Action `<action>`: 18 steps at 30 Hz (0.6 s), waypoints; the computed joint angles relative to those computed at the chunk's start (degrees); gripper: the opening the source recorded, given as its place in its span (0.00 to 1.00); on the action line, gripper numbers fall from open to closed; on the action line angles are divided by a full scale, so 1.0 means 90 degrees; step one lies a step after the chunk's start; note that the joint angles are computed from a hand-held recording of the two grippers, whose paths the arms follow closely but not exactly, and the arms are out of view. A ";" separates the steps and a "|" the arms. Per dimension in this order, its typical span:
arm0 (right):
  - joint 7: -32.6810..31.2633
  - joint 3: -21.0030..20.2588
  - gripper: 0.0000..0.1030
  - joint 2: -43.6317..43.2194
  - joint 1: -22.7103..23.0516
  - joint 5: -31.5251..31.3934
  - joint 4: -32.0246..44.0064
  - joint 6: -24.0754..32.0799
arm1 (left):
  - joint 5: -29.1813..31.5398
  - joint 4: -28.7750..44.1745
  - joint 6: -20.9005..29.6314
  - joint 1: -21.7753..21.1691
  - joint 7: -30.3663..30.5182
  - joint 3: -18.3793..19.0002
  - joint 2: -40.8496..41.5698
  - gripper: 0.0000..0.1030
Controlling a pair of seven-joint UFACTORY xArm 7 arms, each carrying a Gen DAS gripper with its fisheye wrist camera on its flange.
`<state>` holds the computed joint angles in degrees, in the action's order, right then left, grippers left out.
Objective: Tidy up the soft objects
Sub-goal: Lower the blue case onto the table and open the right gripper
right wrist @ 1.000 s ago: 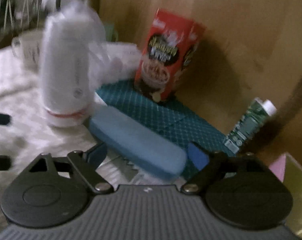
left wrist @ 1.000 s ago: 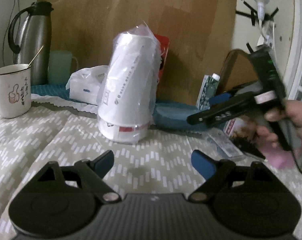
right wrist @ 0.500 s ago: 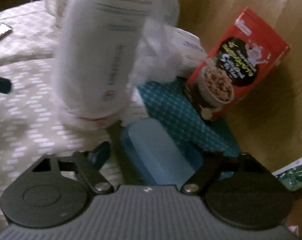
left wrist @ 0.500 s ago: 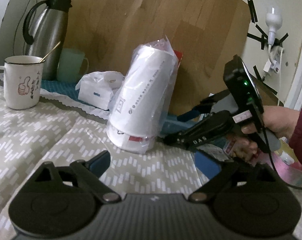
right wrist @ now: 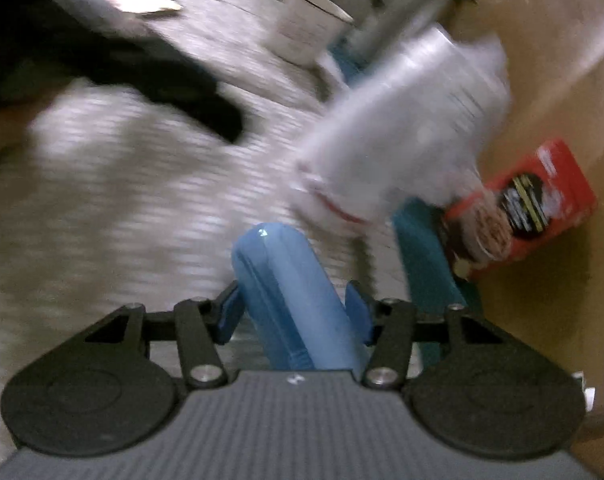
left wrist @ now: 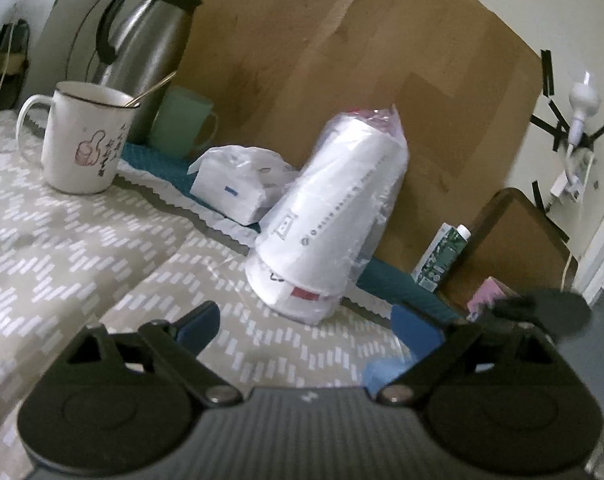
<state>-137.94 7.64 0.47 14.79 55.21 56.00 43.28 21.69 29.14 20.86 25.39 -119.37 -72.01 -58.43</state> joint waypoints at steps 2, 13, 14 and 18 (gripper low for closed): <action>-0.0114 -0.0071 0.54 -0.0288 -0.0057 0.0045 -0.0290 0.0318 | -0.0008 0.0001 0.0038 -0.0009 -0.0006 0.0004 0.0014 0.93; 0.0437 -0.0935 0.76 -0.1261 -0.0349 0.1176 -0.1342 0.1745 | 0.0047 0.0031 0.0018 -0.0020 0.0054 0.0036 0.0130 0.93; 0.0588 -0.1026 0.77 -0.1324 -0.0453 0.1328 -0.1402 0.1845 | 0.0054 0.0030 -0.0019 -0.0010 0.0069 0.0043 0.0154 0.93; 0.1064 -0.1267 0.83 -0.1316 -0.0841 0.1878 -0.1575 0.2019 | 0.0049 0.0020 -0.0101 -0.0064 0.0177 0.0132 0.0322 0.93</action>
<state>-128.36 -3.77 -11.37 7.22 72.11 41.83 61.45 22.13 29.32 19.96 24.81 -117.78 -70.82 -55.53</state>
